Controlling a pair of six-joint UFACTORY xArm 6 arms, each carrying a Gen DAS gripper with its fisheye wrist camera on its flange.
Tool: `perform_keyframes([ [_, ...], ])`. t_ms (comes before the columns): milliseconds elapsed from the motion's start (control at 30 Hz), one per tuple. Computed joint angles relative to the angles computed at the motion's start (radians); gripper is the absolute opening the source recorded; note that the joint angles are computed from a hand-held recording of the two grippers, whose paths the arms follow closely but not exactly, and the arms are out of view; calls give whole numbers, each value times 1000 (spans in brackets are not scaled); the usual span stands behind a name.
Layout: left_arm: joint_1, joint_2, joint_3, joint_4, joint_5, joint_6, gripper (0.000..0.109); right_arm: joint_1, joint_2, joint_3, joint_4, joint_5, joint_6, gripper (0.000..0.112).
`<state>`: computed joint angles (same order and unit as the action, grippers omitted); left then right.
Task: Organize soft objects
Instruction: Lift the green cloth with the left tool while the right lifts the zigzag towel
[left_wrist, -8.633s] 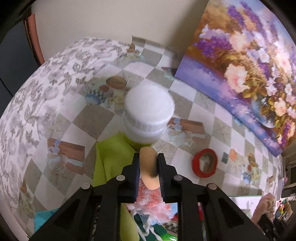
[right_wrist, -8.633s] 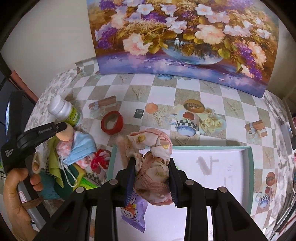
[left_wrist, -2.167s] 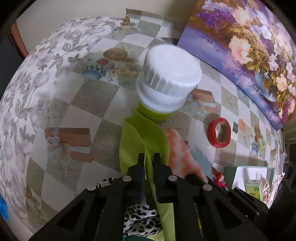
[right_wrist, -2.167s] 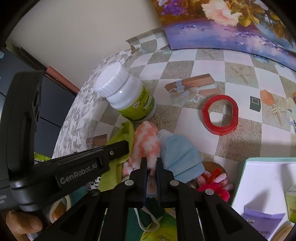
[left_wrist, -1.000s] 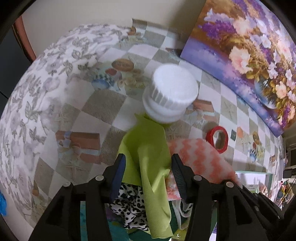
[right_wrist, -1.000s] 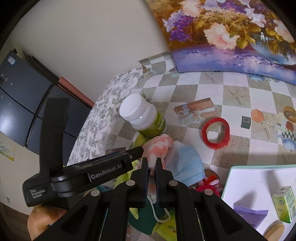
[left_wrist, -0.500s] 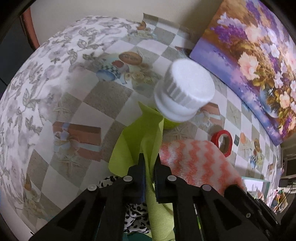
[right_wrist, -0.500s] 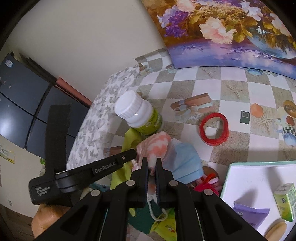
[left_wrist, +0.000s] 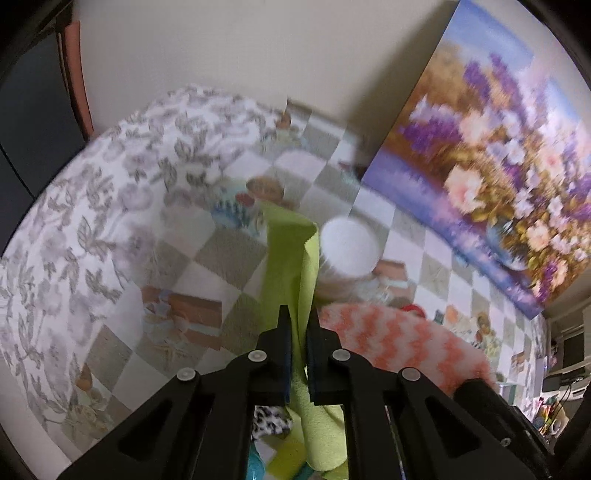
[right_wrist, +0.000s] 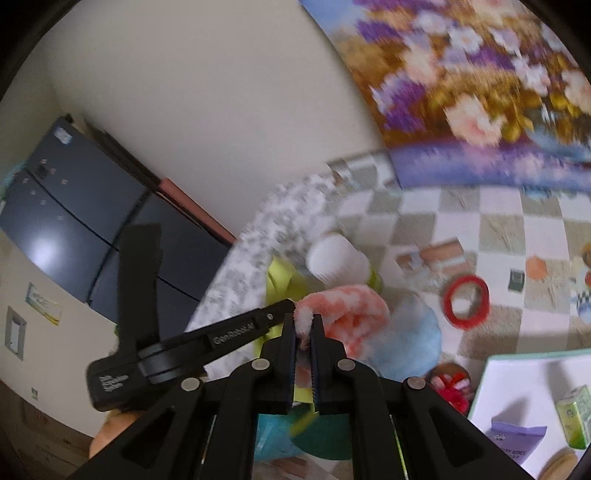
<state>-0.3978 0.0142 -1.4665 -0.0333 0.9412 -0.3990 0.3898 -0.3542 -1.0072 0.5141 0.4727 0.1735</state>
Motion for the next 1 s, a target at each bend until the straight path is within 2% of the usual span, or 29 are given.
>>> perform_keyframes([
  [267,0,-85,10,43,-53,-38,6,34,-70,-19,-91,-55,37,7],
  [500,-15,-144,16,89,-74,-72,6,20,-165,-18,-251,-61,151,7],
  [800,-51,-157,7,129,-67,-118,6,-89,-322,31,-325,-43,229,7],
  [1000,-85,-146,-13,156,-51,-142,6,-208,-425,70,-291,1,216,7],
])
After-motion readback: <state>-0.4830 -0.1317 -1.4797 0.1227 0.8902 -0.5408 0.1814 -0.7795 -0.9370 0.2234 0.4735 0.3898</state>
